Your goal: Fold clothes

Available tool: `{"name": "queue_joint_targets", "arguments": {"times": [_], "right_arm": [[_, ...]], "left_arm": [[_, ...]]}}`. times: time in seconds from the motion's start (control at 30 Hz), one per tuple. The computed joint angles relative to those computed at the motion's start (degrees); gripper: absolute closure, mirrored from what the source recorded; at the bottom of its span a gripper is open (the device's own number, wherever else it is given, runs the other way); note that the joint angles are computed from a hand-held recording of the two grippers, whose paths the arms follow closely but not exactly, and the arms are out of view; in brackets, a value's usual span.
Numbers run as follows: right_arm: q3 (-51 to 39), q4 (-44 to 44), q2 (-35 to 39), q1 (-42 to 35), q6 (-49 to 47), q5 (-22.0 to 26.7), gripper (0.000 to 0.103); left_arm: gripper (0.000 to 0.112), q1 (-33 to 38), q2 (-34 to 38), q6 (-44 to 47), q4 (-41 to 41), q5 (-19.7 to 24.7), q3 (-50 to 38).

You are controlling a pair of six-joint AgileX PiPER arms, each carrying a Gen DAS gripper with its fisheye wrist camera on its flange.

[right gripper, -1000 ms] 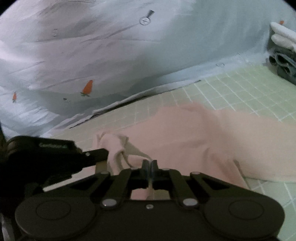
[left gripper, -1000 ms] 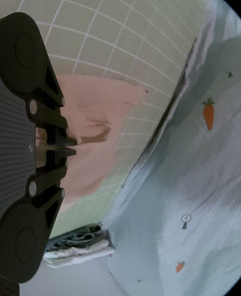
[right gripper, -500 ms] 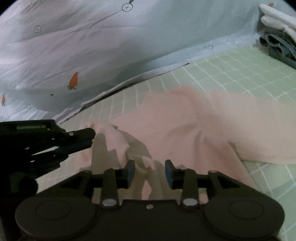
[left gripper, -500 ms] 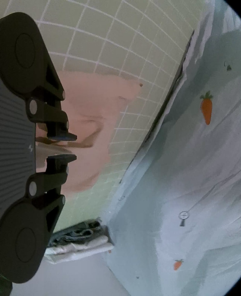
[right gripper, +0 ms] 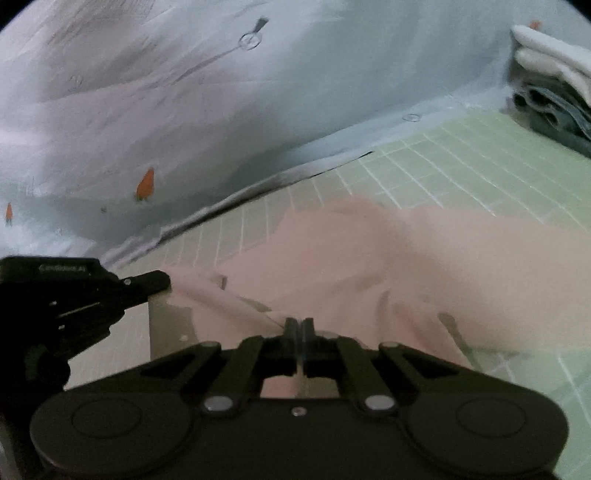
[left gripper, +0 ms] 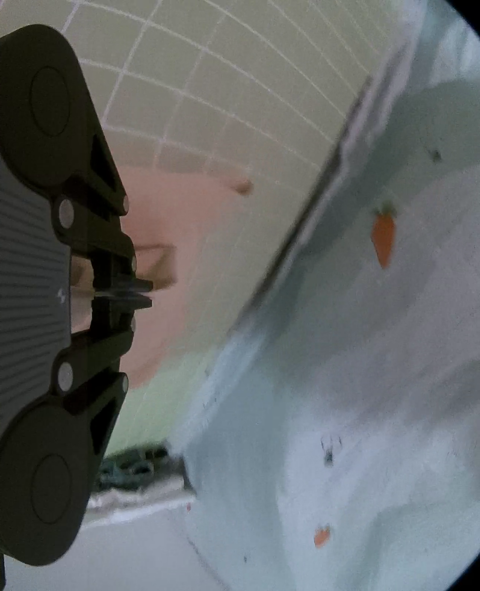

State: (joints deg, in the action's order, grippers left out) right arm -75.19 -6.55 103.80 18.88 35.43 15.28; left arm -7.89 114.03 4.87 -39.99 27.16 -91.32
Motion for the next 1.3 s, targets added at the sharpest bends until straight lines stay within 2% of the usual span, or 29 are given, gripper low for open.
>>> {"name": "queue_joint_targets", "arguments": {"times": [0.07,0.13,0.17,0.2,0.27,0.3,0.4,0.5,0.63,0.8,0.9,1.03,1.17,1.3], "right_arm": [[-2.7,2.6,2.2,-0.1,-4.0,1.9,0.101],[-6.9,4.4,4.7,-0.4,-5.9,6.8,0.098],[-7.1,3.3,4.4,-0.4,-5.0,7.7,0.09],[-7.4,2.3,4.1,-0.4,-4.0,8.7,0.064],[-5.5,-2.5,1.8,0.3,-1.3,9.4,0.033],[-4.6,-4.4,0.6,0.6,-0.5,9.9,0.032],[-0.5,-2.7,-3.7,0.8,-4.7,11.8,0.029],[4.0,-0.8,-8.2,1.3,-9.4,13.7,0.022],[12.2,2.5,-15.5,3.4,-16.1,15.3,0.02],[20.9,0.5,-22.5,8.9,-17.2,17.6,0.018],[25.0,-0.5,-27.0,11.3,-18.1,18.8,0.015],[30.8,-1.2,-34.0,13.0,-18.1,20.6,0.013],[34.6,-1.8,-39.9,14.3,-17.1,23.7,0.007],[38.3,-6.2,-44.7,18.0,-11.7,25.6,0.006]], "left_arm": [[0.11,-1.0,2.1,-8.1,9.2,2.1,-2.9],[0.104,-1.3,1.5,-10.8,11.9,2.9,-3.1],[0.095,-1.5,0.4,-11.8,13.3,2.2,-2.2],[0.085,-1.5,-0.9,-11.9,14.2,1.9,-1.3],[0.074,-1.5,-3.7,-11.4,15.4,2.5,0.6],[0.07,-1.7,-5.2,-11.9,16.9,3.4,1.5],[0.06,-4.2,-10.4,-15.4,25.8,6.7,6.1],[0.059,-7.7,-16.7,-21.9,34.1,9.0,13.5],[0.058,-12.6,-25.0,-33.5,41.4,12.1,24.0],[0.054,-20.8,-34.5,-45.8,47.1,15.9,35.0],[0.049,-28.7,-39.0,-56.2,54.1,18.7,39.4],[0.047,-38.7,-41.4,-66.9,60.9,25.1,40.9],[0.044,-43.8,-42.9,-72.6,63.1,28.0,42.2],[0.037,-49.9,-42.9,-77.2,65.5,32.0,42.6]]}}
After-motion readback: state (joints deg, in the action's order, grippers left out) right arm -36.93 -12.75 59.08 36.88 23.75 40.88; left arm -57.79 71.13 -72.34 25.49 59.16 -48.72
